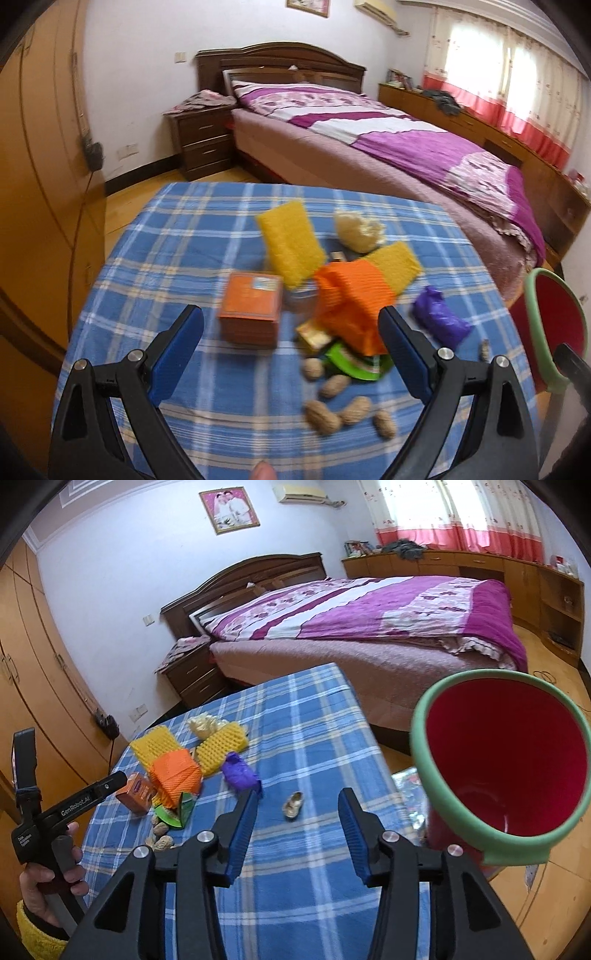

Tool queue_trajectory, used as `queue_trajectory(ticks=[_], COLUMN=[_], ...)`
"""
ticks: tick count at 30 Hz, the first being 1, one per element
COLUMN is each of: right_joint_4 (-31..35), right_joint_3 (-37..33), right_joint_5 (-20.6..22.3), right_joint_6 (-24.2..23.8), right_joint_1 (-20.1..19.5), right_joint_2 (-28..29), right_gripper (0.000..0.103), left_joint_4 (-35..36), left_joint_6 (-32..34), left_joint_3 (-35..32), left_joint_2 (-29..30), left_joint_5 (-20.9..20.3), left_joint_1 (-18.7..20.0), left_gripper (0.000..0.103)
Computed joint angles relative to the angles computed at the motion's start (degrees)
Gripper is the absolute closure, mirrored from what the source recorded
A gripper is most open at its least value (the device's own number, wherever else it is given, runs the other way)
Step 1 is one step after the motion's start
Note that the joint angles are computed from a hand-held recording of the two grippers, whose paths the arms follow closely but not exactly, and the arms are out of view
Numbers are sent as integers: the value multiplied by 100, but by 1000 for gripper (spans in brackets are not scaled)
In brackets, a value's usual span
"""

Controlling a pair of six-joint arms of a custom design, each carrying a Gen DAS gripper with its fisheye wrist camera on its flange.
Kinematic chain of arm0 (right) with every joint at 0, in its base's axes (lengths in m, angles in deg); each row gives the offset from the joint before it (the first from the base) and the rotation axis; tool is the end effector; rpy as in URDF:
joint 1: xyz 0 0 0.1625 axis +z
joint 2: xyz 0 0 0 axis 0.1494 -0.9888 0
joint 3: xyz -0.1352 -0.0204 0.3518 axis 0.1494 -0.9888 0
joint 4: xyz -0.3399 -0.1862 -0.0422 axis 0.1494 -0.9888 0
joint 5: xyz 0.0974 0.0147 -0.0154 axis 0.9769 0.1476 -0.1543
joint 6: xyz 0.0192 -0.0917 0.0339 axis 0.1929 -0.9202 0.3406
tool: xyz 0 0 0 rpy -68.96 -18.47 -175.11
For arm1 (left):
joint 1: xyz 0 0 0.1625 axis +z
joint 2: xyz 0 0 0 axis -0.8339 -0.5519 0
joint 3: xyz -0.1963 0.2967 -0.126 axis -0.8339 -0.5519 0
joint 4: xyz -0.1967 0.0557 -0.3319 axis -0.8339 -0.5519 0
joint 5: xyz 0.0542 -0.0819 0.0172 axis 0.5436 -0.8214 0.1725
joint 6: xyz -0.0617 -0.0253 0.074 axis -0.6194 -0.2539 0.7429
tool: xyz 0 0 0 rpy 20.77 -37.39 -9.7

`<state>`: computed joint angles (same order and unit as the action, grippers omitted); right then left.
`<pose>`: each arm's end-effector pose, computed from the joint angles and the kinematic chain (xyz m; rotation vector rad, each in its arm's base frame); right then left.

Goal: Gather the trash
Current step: 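Grasp the purple bag with the right gripper while the left gripper grasps the orange box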

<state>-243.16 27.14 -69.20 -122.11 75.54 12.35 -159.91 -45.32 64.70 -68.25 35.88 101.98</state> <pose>0.0724 -0.6110 0.1826 0.8877 -2.6785 0.7582 -0.1888 -0.5203 0.0600 -0.3285 1.9158 -1.1826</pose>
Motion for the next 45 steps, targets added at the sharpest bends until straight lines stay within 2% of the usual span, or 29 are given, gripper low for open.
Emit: queue_trajectory(ticks=[3,6,12,14,15,21,23,26,29,31,33,36,39,45], right_joint_4=[93,156,485,585,630,818,908,1014,973,984,1051,948,781,582], right_joint_3=[-138,-267,-692,-833,-920,-1282,-1402,-1517,-1575,-1626,-1664,-1639,-1536,-1220], right_joint_5=[-90,-188,-409,-478,-507,-731,-789,-838,-854,-879,-890,-954,-964,-765], right_joint_6=[13,-16,-81,-108,-143,-164,-154,-184,-281,-279,-268,-354,-477,-448], right_joint_1=[94,183,379,438,468,565,582,600,616,624,618,617,620,592], right_joint_2=[167,337,792,948,1051,1450,1560,1675,1783,1844,1874,1915,1890,1615], right_gripper=[52,52,52,52,52,52,52,52,52,56,67,77,82,84], left_joint_4=[299,299,-646,-839,-988,-2183,-2629,-3230,-3452,-3653,-3778,-3936,-3966,-3861], left_joint_6=[-291,-319,338,446,534,1388,1734,2141,2270,2385,2449,2557,2528,2401], left_joint_3=[36,101,213,224,236,334,356,406,435,472,512,580,655,734], left_joint_2=[-105,-178,-127,-114,-102,9,72,130,139,145,148,150,123,45], left_joint_5=[-27,-67,-242,-302,-342,-563,-632,-774,-797,-791,-746,-694,-626,-527], left_joint_1=[93,201,465,543,582,741,773,815,820,809,782,707,611,411], left_gripper=[9,9,10,17,18,32,43,54,55,55,55,55,55,55])
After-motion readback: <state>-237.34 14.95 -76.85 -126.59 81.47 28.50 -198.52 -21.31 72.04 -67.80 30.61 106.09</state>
